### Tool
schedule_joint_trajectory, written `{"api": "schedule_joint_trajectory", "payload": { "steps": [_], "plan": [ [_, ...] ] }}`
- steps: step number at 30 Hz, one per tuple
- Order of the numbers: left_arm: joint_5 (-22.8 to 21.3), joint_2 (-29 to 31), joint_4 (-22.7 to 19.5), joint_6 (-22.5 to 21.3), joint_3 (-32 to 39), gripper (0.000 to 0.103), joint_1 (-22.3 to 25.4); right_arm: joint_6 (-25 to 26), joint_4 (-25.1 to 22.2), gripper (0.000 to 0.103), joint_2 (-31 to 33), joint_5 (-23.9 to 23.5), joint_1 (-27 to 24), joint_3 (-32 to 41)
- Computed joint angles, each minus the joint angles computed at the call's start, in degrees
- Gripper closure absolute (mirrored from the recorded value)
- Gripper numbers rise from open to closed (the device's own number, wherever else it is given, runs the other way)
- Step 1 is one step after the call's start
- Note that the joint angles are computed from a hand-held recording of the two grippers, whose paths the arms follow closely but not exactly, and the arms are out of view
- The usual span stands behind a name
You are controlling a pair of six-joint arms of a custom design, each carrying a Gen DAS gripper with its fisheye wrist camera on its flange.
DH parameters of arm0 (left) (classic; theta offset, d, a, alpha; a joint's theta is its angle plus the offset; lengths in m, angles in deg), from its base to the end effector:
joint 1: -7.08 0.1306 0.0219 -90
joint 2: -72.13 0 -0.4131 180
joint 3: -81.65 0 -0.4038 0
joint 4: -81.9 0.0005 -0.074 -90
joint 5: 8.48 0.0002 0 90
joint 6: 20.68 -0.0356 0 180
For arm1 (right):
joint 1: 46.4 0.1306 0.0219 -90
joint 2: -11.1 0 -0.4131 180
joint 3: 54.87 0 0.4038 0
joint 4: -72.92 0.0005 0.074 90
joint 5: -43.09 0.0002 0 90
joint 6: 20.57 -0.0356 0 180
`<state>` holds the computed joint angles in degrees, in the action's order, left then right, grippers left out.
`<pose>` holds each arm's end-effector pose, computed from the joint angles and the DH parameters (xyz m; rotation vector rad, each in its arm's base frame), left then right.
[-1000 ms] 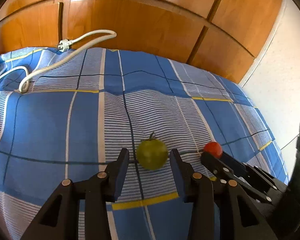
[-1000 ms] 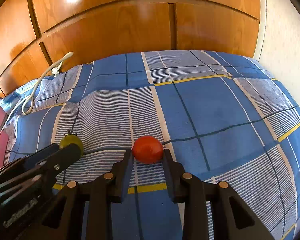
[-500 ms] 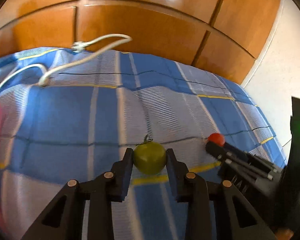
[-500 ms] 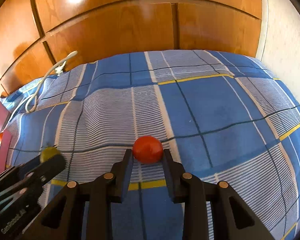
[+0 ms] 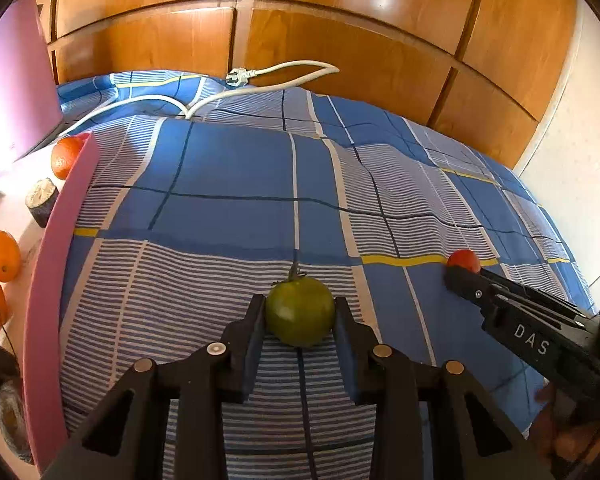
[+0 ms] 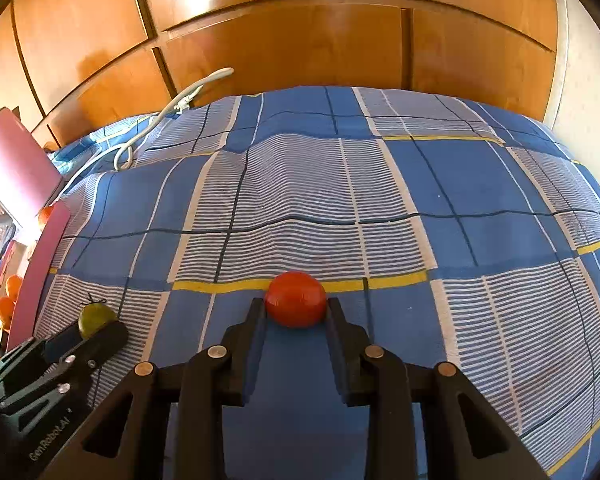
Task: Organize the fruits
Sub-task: 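Lift and carry the green fruit with the left gripper while the right carries the tomato toward the tray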
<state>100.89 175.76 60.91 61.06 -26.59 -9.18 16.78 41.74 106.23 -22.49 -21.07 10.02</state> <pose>0.5024 -0.1594 0.2330 0.6650 2.3912 -0.4799 0.4209 0.1824 0.2451 0.7225 2.3907 -0.0198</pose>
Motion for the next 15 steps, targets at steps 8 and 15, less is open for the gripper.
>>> {"api": "schedule_joint_trajectory", "payload": {
  "steps": [8,15],
  "plan": [
    [0.56,0.18,0.48,0.49,-0.12,0.069,-0.01,-0.75,1.03,0.073,-0.03,0.59,0.13,-0.51],
    [0.87,0.04,1.12,0.37,-0.49,0.069,0.12,-0.44,0.04,0.072,0.62,1.33,0.35,0.13]
  ]
}}
